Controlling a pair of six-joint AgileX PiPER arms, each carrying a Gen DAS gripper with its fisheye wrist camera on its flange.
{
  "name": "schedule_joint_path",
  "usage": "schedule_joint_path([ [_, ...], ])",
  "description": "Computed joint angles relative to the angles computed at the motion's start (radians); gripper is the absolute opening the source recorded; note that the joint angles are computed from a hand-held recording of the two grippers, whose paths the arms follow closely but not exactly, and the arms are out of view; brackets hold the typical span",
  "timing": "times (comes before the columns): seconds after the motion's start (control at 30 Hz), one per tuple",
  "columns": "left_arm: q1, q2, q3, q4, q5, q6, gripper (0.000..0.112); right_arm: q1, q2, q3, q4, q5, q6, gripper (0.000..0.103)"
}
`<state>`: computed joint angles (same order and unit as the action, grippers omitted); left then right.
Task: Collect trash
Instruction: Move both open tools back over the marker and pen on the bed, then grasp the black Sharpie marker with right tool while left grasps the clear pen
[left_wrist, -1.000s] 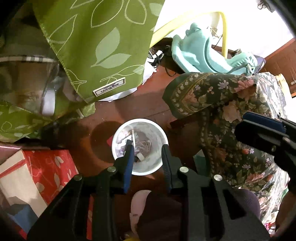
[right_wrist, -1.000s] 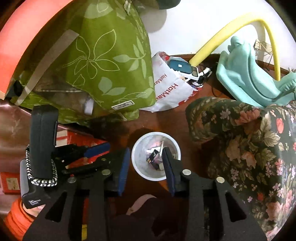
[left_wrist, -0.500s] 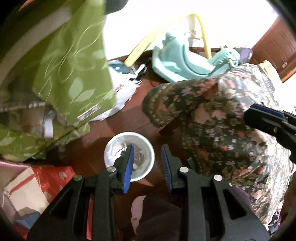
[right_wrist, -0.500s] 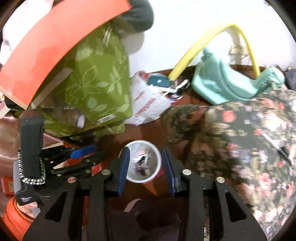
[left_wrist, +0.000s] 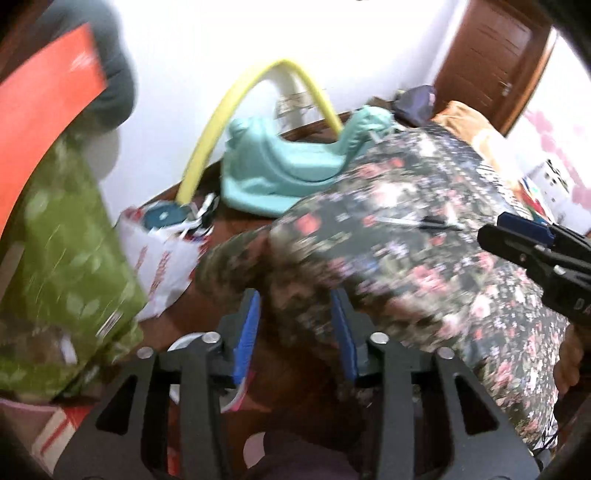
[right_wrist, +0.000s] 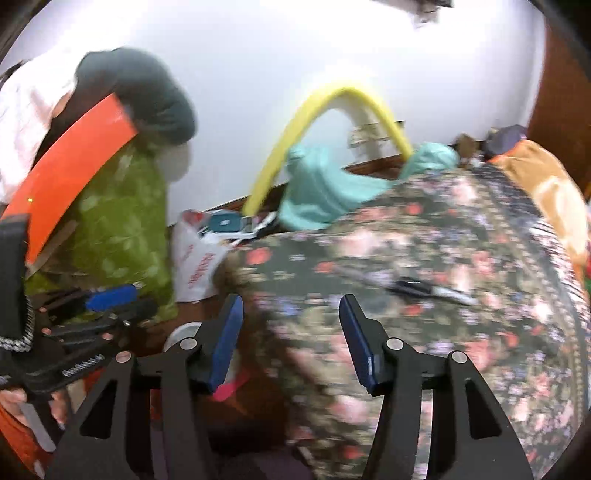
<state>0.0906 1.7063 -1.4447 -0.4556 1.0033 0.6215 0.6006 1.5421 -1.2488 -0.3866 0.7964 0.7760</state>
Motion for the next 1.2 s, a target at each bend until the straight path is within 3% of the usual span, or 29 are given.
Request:
schedule_joint_path([
  [0.1, -0.081, 0.025, -0.045, 0.011, -0.007, -0.047, 0.050, -0.064, -0.060, 0.064, 0.001, -0.009, -0.033, 0.052],
  [0.2, -0.161, 0.076, -0.108, 0.031, -0.008, -0.097, 0.050, -0.156, -0.103, 0.125, 0.022, -0.013, -0.089, 0.065],
  [0.4, -0.287, 0.223, -0.267, 0.073, 0.004, -0.168, 0.050, -0.333, -0.084, 0.207, 0.088, -0.094, -0.278, 0.065],
  [0.63, -0.371, 0.431, -0.498, 0.099, 0.076, -0.210, 0.050, -0.483, 0.084, 0.187, 0.158, -0.220, -0.550, 0.065],
  [0.87, -0.414, 0.566, -0.660, 0.109, 0.153, -0.182, 0.050, -0.528, 0.269, 0.049, 0.328, -0.220, -0.868, 0.065],
  [1.03, -0.431, 0.606, -0.686, 0.134, 0.172, -0.167, 0.050, -0.543, 0.322, 0.019, 0.448, -0.221, -1.000, 0.051],
  [1.1, -0.432, 0.594, -0.660, 0.140, 0.152, -0.167, 0.050, -0.579, 0.324, 0.014, 0.592, -0.193, -1.102, 0.028],
  [1.13, -0.434, 0.583, -0.641, 0.144, 0.141, -0.168, 0.050, -0.596, 0.325, 0.011, 0.641, -0.181, -1.115, 0.028],
  [1.2, -0.438, 0.569, -0.619, 0.151, 0.140, -0.167, 0.035, -0.608, 0.309, 0.033, 0.658, -0.192, -1.078, 0.021],
])
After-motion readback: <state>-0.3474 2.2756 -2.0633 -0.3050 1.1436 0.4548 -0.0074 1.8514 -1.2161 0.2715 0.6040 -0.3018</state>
